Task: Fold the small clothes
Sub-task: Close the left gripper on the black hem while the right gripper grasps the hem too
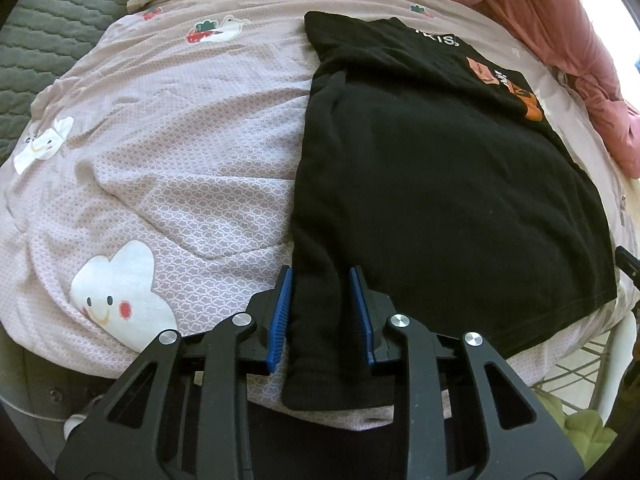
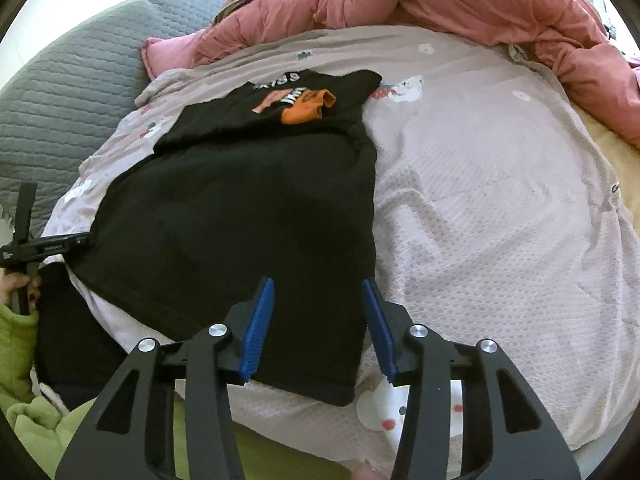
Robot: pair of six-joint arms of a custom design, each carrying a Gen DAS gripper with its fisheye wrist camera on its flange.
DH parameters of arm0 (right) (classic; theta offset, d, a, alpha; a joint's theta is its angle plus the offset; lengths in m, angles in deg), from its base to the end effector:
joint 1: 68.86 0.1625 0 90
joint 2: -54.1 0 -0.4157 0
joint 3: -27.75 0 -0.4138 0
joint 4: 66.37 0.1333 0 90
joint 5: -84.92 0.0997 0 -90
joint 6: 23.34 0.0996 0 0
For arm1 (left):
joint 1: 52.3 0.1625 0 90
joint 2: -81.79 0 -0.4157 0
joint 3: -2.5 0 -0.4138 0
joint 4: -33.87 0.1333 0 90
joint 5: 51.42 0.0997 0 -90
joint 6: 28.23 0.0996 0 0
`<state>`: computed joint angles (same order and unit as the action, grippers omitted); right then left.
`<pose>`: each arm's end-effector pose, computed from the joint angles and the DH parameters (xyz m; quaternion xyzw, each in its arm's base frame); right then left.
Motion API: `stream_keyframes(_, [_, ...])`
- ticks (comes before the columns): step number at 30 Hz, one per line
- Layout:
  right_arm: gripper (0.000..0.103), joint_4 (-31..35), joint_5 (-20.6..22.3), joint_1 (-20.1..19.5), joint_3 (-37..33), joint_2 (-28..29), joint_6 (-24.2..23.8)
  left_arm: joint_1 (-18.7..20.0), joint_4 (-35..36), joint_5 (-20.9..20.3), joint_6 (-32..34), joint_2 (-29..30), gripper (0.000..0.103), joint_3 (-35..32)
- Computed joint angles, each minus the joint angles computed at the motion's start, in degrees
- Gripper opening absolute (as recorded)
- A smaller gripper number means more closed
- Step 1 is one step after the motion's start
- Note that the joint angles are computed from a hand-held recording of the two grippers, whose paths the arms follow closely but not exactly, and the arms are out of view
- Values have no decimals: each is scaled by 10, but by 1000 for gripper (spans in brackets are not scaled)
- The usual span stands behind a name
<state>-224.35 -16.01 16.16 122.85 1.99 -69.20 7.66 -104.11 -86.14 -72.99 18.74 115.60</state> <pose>0.0541 -0.6970 0.1619 0.3201 -0.9179 0.1546 0.1764 -0.0899 -0.5853 0.1555 -0.1052 0.8795 -0.2690 0.3782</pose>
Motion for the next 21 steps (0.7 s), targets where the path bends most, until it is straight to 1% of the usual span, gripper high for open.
stream_keyframes(2, [44, 3, -11, -2, -5, 6, 7, 1, -4, -3, 1, -1, 22, 1])
stream_keyframes(5, [46, 15, -16, -7, -9, 11, 11, 6, -26, -19, 6, -7, 24, 6])
stream_keyframes(8, [47, 28, -5, -12, -14, 13, 22, 9, -34, -31, 9, -8, 30, 7])
stream_keyframes(9, [51, 37, 7, -15, -16, 12, 26, 10, -30, -31, 8, -7, 31, 5])
stream_keyframes(12, [52, 39, 17, -15, -20, 16, 20, 10, -7, -28, 3, -3, 32, -3])
stream_keyframes(15, [51, 44, 26, -15, -24, 20, 17, 11, -3, -29, 2, -3, 31, -4])
stream_keyframes(16, [50, 43, 27, -15, -24, 21, 15, 11, -3, -28, 2, -3, 31, -4])
stream_keyframes(17, [45, 42, 28, -15, -25, 22, 14, 11, -2, -27, 2, -2, 29, -4])
stream_keyframes(18, [38, 41, 28, -14, -25, 22, 12, 10, -1, -25, 3, -2, 25, -4])
stream_keyframes(19, [34, 39, 29, -15, -24, 22, 9, 8, -2, -21, 8, 1, 22, -4])
stream_keyframes(20, [23, 40, 33, -16, -24, 20, 9, 6, -3, -16, 11, 2, 17, -4])
stream_keyframes(21, [13, 46, 40, -18, -25, 18, 11, 5, -3, -12, 12, 3, 13, -3])
